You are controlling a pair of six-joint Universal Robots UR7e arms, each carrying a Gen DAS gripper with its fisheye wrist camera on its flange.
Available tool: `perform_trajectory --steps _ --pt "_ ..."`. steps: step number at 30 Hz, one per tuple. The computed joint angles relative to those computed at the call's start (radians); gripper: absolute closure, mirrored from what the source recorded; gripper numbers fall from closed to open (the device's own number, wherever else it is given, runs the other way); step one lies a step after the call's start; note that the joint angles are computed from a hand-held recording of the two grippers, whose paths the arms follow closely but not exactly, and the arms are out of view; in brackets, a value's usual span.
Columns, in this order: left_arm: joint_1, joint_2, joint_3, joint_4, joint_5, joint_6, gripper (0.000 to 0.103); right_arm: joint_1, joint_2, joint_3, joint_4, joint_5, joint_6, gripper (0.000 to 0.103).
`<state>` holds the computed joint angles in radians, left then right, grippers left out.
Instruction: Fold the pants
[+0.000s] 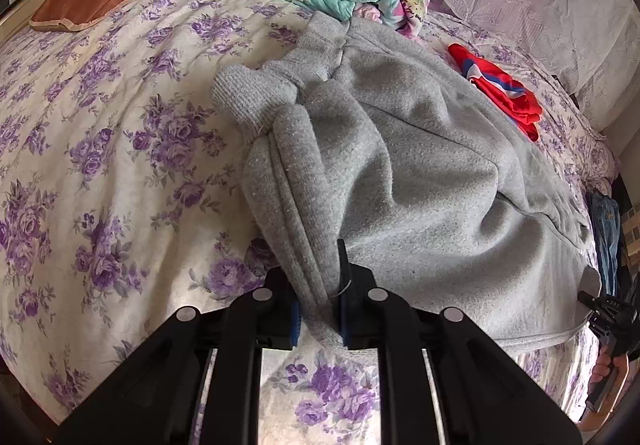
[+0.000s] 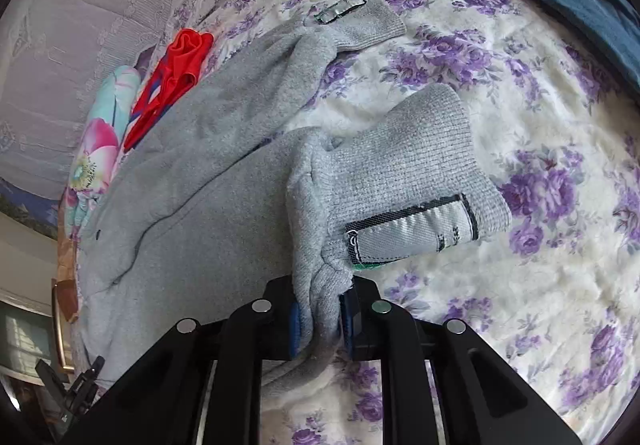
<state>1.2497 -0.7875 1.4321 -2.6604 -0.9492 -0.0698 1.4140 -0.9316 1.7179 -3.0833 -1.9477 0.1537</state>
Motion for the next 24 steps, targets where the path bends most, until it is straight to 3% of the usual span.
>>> perform_trajectory --steps 4,9,11,12,13,14,16,18,20,22,24 --pt "-0.011 -0.025 0.034 -0.035 0.000 0.013 0.091 0.020 -0.041 0.075 -0.081 0.005 -0.009 0.089" --pt "-0.016 -0.101 0.129 -0.072 -0.032 0.013 0.092 0.055 -0.115 0.206 -0.131 -0.062 -0.048 0.085" --pt "-0.011 -0.095 0.121 -0.048 -0.022 0.006 0.091 0.049 -0.108 0.219 -0.132 -0.099 -0.047 0.076" --pt "-0.007 -0.078 0.100 -0.018 -0.007 -0.008 0.090 0.043 -0.093 0.213 -0.123 -0.134 -0.052 0.060" --pt "-0.004 -0.063 0.084 0.010 0.003 -0.020 0.088 0.039 -0.073 0.198 -0.104 -0.168 -0.058 0.053" --pt "-0.005 -0.057 0.081 0.018 0.021 -0.026 0.082 0.035 -0.063 0.201 -0.128 -0.166 -0.085 0.051" --pt "-0.015 -0.076 0.109 -0.008 0.034 -0.008 0.072 0.054 -0.066 0.211 -0.127 -0.192 -0.115 0.036" --pt "-0.029 -0.122 0.162 -0.049 0.046 0.036 0.041 0.082 -0.077 0.221 -0.111 -0.259 -0.108 0.035" --pt "-0.047 -0.178 0.232 -0.149 0.080 0.083 0.034 0.119 -0.085 0.243 -0.168 -0.360 -0.139 0.034" --pt "-0.065 -0.212 0.255 -0.213 0.117 0.117 0.034 0.156 -0.081 0.250 -0.272 -0.469 -0.201 0.025" --pt "-0.073 -0.212 0.209 -0.207 0.103 0.143 0.034 0.174 -0.089 0.233 -0.315 -0.476 -0.256 0.021"
